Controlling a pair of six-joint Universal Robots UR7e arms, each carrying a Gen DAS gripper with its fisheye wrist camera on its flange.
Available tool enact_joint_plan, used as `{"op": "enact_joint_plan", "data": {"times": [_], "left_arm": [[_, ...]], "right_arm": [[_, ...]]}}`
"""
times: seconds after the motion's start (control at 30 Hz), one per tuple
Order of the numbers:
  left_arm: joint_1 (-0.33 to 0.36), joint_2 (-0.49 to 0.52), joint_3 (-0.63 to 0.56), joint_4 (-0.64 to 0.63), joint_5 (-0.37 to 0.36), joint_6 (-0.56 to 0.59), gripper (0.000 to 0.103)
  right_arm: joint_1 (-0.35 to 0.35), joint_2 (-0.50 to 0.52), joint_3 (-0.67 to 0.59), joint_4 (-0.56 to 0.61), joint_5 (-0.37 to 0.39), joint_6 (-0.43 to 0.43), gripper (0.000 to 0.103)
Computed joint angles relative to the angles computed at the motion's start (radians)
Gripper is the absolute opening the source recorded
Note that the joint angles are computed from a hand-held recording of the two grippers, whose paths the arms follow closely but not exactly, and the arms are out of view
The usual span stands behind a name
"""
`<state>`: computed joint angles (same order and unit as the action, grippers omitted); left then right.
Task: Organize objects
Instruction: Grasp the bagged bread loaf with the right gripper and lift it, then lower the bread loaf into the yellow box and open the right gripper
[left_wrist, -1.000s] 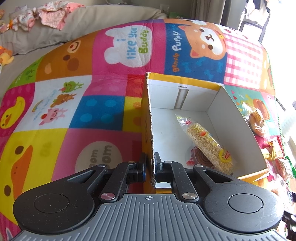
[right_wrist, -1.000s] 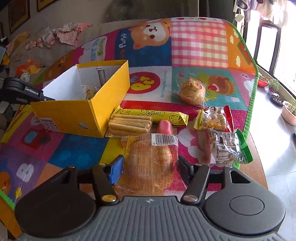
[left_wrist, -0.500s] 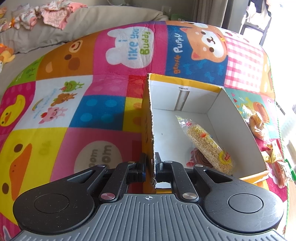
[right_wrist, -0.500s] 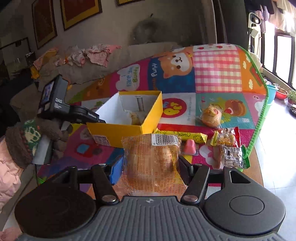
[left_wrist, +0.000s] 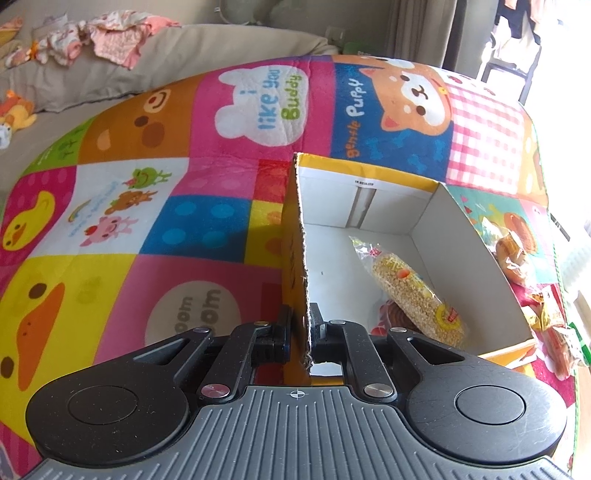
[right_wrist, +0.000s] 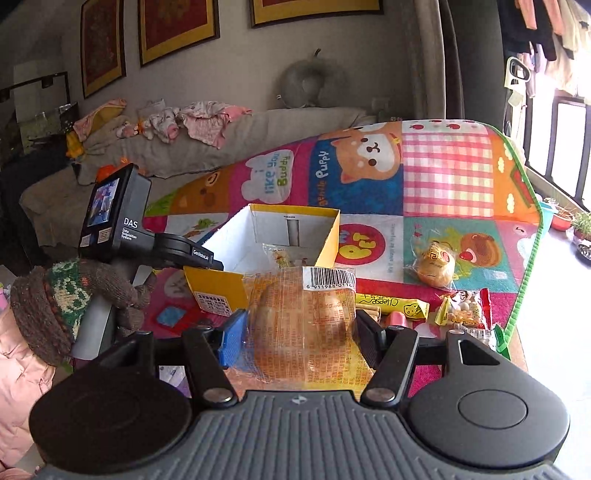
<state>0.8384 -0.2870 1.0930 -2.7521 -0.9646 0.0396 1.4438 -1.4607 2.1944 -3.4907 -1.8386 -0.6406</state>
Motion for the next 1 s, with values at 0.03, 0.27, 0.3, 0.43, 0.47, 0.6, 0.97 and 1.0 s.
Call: {"op": "enact_joint_plan", "data": {"times": [0.03, 0.27, 0.3, 0.43, 0.47, 0.6, 0.97, 1.0], "left_arm": [[-0.001, 0.0, 0.0, 0.001, 0.001, 0.0, 0.011], [0.0, -0.004, 0.006, -0.003, -0.003, -0.002, 0.011], [0.0, -0.003, 0.006, -0.003, -0.003, -0.002, 0.011], [0.001, -0.003, 0.006, -0.005, -0.006, -0.003, 0.011], [0.001, -0.003, 0.005, -0.004, -0.006, -0.002, 0.011], [0.003, -0.004, 0.004, -0.003, -0.011, -0.003, 0.011], [0.007, -0.008, 0.012, -0.016, -0.029, 0.0, 0.012], [0.008, -0.009, 0.014, -0.018, -0.031, 0.001, 0.012]], "right_arm": [[-0.002, 0.001, -0.003, 0.006, -0.001, 0.005, 0.062], [-0.006, 0.01, -0.014, 0.016, 0.0, 0.014, 0.062], [-0.006, 0.01, -0.015, 0.015, 0.002, 0.012, 0.062], [0.0, 0.015, -0.016, 0.008, 0.011, 0.0, 0.062], [0.002, 0.019, -0.021, 0.007, 0.011, -0.005, 0.062], [0.02, 0.047, -0.053, 0.002, 0.003, -0.025, 0.062], [0.068, 0.181, -0.301, 0.14, 0.055, -0.023, 0.062], [0.072, 0.201, -0.337, 0.153, 0.063, -0.021, 0.062]]}}
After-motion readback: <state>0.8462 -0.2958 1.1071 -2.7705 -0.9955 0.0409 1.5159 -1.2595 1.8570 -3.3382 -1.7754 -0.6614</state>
